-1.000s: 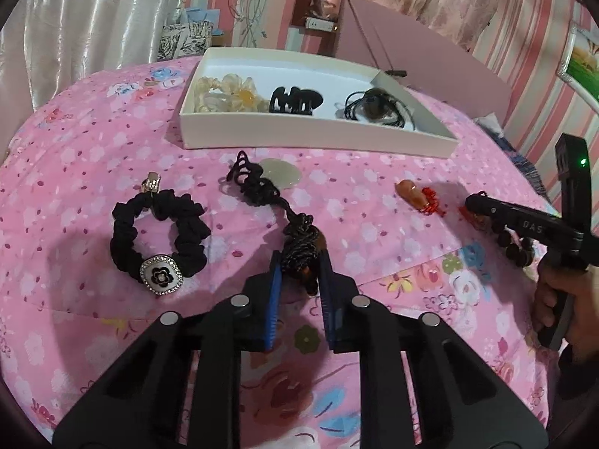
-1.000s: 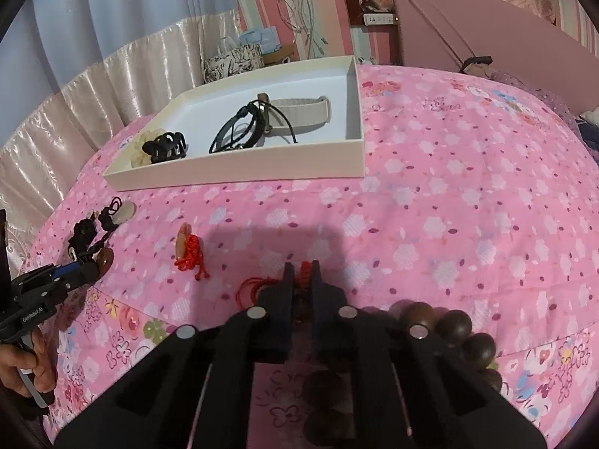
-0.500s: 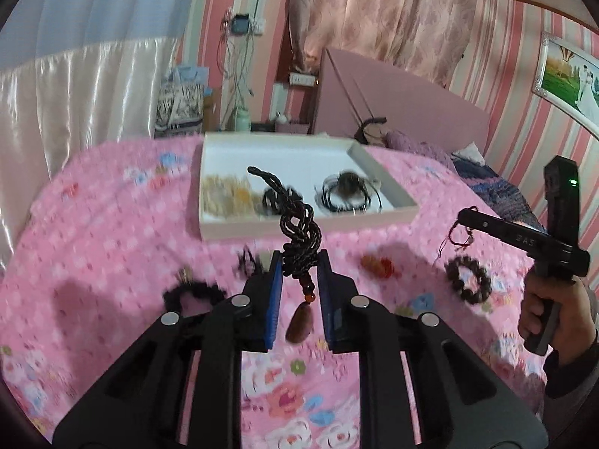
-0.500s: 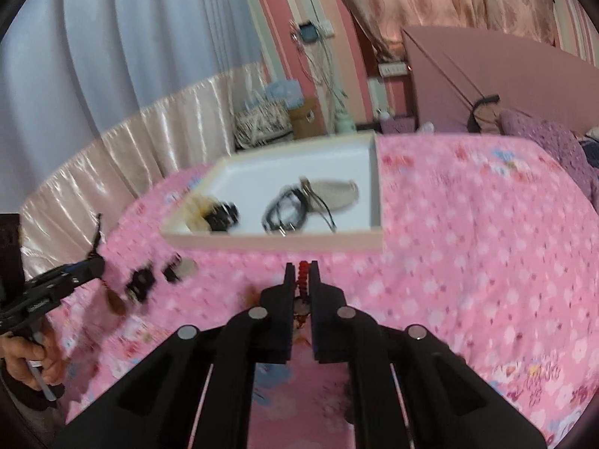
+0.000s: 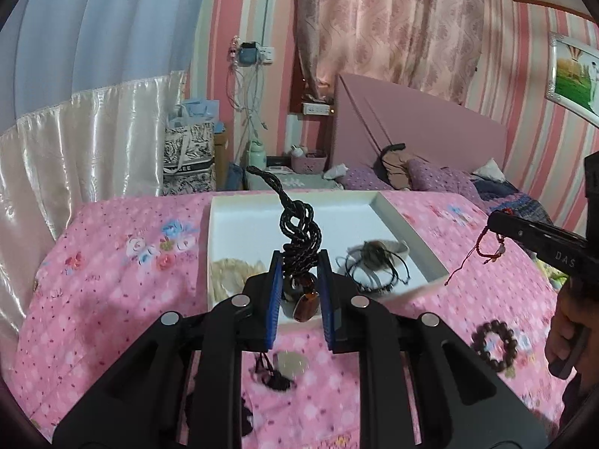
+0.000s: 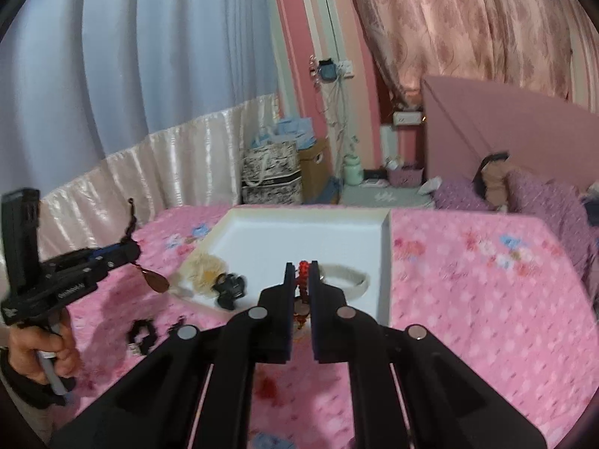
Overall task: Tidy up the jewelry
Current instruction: 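Carry the necklace over the tray with the left tool while the right tool carries the red bracelet there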
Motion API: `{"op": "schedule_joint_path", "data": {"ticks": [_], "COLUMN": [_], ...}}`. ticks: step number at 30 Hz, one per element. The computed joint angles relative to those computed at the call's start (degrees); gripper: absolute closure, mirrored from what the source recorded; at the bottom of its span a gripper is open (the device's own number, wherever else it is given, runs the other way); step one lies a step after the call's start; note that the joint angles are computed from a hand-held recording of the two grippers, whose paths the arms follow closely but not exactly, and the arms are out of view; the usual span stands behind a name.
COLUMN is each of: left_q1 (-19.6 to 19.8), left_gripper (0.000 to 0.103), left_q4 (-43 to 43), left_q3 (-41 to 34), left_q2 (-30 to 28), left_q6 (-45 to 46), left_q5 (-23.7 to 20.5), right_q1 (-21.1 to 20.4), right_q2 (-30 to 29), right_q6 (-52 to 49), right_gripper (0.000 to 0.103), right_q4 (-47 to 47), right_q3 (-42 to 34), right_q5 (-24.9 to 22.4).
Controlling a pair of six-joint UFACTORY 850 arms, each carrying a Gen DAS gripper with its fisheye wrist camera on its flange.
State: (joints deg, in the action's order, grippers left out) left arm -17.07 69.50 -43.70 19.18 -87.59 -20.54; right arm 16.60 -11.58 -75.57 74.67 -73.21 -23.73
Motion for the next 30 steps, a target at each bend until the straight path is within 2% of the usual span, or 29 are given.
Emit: {"op": "schedule_joint_path", "data": {"ticks": [5, 9, 15, 16, 20, 23, 28, 30], "left_q1": [0.5, 0.9, -1.1, -1.0, -1.2, -1.8, -1.4, -1.7], "left_gripper": [0.086, 0.086, 0.086, 0.086, 0.086, 0.086, 0.086, 0.086], "left_q4": [4.5, 9.6, 20.0, 21.7, 27.5, 28.7, 30.6, 31.3], "left_q3": [-1.7, -2.6, -2.5, -2.3, -1.8, -1.8, -1.7, -1.6], "left_q2": [-2.4, -4.5, -7.0, -7.3, -9.1, -10.4, -12.7, -12.9], "left_q6": [-4.3, -10.0, -20.8, -22.8, -30.3, -32.7, -35.6, -36.0], "left_q5": [-0.5, -0.6, -5.1, -5.4, -7.6, -9.1, -7.5, -8.1], "right_q1": [0.5, 1.0, 2.0, 2.1, 2.7, 3.0, 2.8, 2.6], "right_q2": [-2.0, -3.3, -3.7, -4.0, -5.8, -6.1, -6.6, -6.7], "right_q6": [-1.5, -6.5, -29.3, -30.9, -30.8, -32.2, -31.3, -30.2], "right_gripper": [0.097, 0.097, 0.097, 0.097, 0.097, 0.097, 0.097, 0.097], "right_q4": [2.6, 8.7, 32.0, 33.4, 31.6, 32.3, 31.8, 31.2], "right_q3": [-2.0, -2.1, 1.4, 1.4, 0.7, 1.0, 0.9, 0.9], "right_q5": [1.6, 3.4, 5.4, 5.5, 6.1, 6.4, 6.3, 5.8]}}
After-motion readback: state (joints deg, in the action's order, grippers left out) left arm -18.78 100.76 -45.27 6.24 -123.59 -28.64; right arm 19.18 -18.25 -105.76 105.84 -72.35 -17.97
